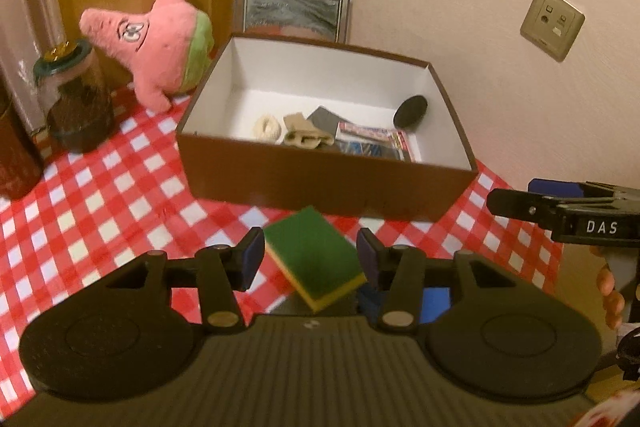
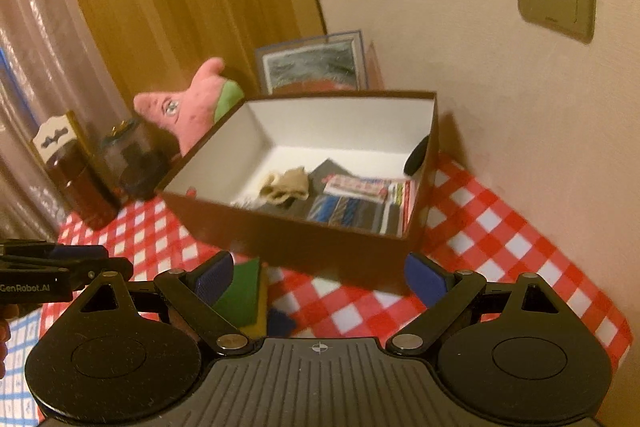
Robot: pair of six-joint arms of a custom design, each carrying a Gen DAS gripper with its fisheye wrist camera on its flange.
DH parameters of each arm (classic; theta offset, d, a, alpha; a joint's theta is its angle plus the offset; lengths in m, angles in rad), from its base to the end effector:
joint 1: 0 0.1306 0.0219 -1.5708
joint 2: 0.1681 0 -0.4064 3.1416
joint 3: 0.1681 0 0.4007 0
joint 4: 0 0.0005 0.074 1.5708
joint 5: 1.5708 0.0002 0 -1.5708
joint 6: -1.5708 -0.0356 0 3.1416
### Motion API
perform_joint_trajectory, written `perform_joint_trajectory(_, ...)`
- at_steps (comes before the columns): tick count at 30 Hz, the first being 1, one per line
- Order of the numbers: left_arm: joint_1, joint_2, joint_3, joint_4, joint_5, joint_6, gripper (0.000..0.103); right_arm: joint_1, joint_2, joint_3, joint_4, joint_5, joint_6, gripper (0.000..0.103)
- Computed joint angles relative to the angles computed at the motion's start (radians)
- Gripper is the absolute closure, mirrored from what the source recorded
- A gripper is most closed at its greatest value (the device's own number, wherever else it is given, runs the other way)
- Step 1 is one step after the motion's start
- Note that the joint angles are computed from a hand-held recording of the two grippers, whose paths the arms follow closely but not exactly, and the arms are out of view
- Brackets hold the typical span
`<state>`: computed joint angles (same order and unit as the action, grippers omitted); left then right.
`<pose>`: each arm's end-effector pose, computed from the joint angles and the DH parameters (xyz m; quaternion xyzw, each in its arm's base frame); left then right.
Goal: Organize soft objects
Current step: 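Move both grippers back toward the sponge and towels on the table, then grasp the blue towel and grey cloth together with the right gripper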
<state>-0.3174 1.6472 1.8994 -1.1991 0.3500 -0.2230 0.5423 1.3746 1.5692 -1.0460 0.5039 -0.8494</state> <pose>0.5384 -0.1903 0.5376 0.3017 0.8889 -0.1798 0.2941 0.4141 0.2288 0.5351 0.2254 0.8824 0.0394 0.4112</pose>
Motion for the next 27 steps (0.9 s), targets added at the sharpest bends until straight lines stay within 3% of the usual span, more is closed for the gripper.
perform_joint_trajectory(27, 0.07, -0.058, -0.176, -0.02, 0.003, 0.004, 0.056, 0.084, 0.107, 0.007, -0.091, -0.1, -0.052, 0.011)
